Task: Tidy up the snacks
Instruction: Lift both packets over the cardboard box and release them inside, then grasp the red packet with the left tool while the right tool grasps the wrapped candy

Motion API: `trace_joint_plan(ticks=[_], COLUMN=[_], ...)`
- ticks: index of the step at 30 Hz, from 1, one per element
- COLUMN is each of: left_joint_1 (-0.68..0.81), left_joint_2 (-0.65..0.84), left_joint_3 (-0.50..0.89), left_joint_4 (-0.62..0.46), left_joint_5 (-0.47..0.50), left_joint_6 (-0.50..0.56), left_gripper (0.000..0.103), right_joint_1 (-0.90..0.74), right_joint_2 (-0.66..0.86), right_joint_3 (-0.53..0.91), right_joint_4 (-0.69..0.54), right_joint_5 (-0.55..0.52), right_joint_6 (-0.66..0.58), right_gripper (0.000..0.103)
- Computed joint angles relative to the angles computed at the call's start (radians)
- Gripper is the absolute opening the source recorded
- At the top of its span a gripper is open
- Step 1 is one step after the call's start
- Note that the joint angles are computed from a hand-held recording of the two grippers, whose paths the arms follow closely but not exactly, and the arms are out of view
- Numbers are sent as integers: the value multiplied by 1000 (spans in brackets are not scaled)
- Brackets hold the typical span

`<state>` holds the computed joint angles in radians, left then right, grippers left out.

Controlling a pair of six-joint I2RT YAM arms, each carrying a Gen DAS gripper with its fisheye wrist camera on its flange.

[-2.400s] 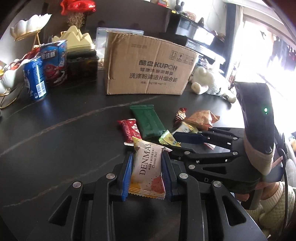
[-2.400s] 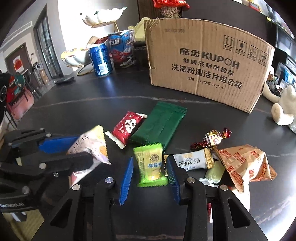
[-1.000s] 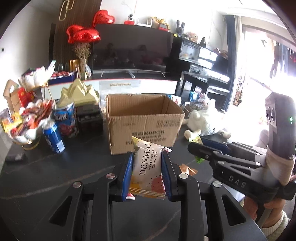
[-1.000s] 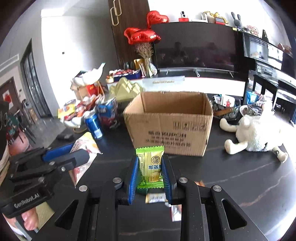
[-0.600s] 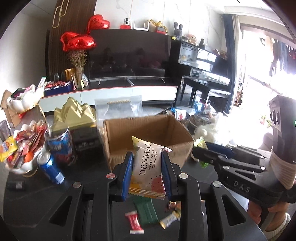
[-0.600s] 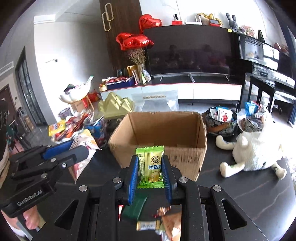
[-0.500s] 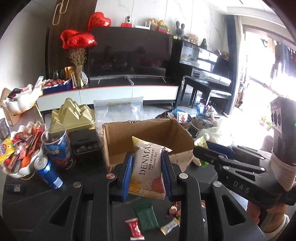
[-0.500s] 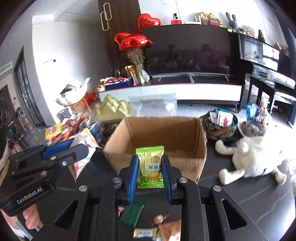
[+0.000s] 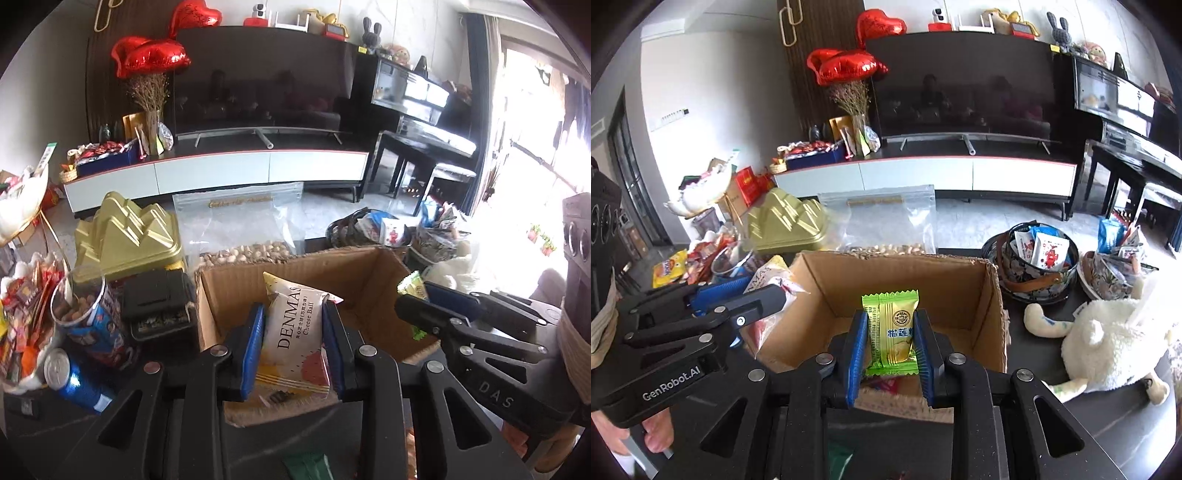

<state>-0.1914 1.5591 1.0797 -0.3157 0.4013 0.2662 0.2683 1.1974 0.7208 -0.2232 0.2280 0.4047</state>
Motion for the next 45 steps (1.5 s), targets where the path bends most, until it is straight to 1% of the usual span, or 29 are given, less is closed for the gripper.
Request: trace_joint_plan(ticks=[1,2,3,4,6,9,13,15,18,21,26,29,31,33,35,38,43,45], left_joint_1=[-7,-10,-10,-6,11,33,76,111,158,230,332,385,409,428,449,445,426,400], left_joint_2=[8,10,7,-4,-24,-75,-189,-255,-337,-443,-537,-594,-629,-651,-638,-646,-594,-557], left_joint_3=[3,-2,-14,-31,-61,-110,-202,-254,-318,-403,-476,-525,-564,-595,-609,-647,-714,-737], left_joint_4=[18,41,66,85,106,93,70,49,20,6,-52,-73,-69,-64,-88,-67,36,88], left_joint_5=[-25,-46,-61,-76,-75,-66,-27,14,52,103,182,224,234,240,258,237,202,167], left_joint_6=[-9,-16,-23,-25,-26,-11,7,26,60,105,177,216,235,247,273,278,273,263], left_gripper=[41,46,52,53,53,54,54,54,54,54,54,54,54,54,54,54,54,54], right_joint_1=[-11,-20,-24,-23,-14,30,98,146,231,341,529,622,669,692,704,725,713,691], right_joint_2=[17,32,39,42,36,2,-66,-99,-152,-182,-194,-197,-201,-201,-213,-203,-164,-142], right_joint_3=[2,7,8,7,0,-22,-61,-81,-119,-151,-183,-198,-209,-220,-248,-277,-327,-343], right_joint_4=[15,20,23,24,20,-10,-42,-65,-85,-105,-150,-178,-194,-198,-183,-174,-100,-71], right_joint_5=[0,3,12,27,51,99,124,153,187,246,366,433,464,482,490,511,461,426], right_joint_6=[-4,-5,-1,4,6,29,74,110,169,242,372,452,499,529,561,604,596,584], right_gripper=[27,33,43,45,46,46,46,46,46,46,46,46,46,46,46,46,46,46])
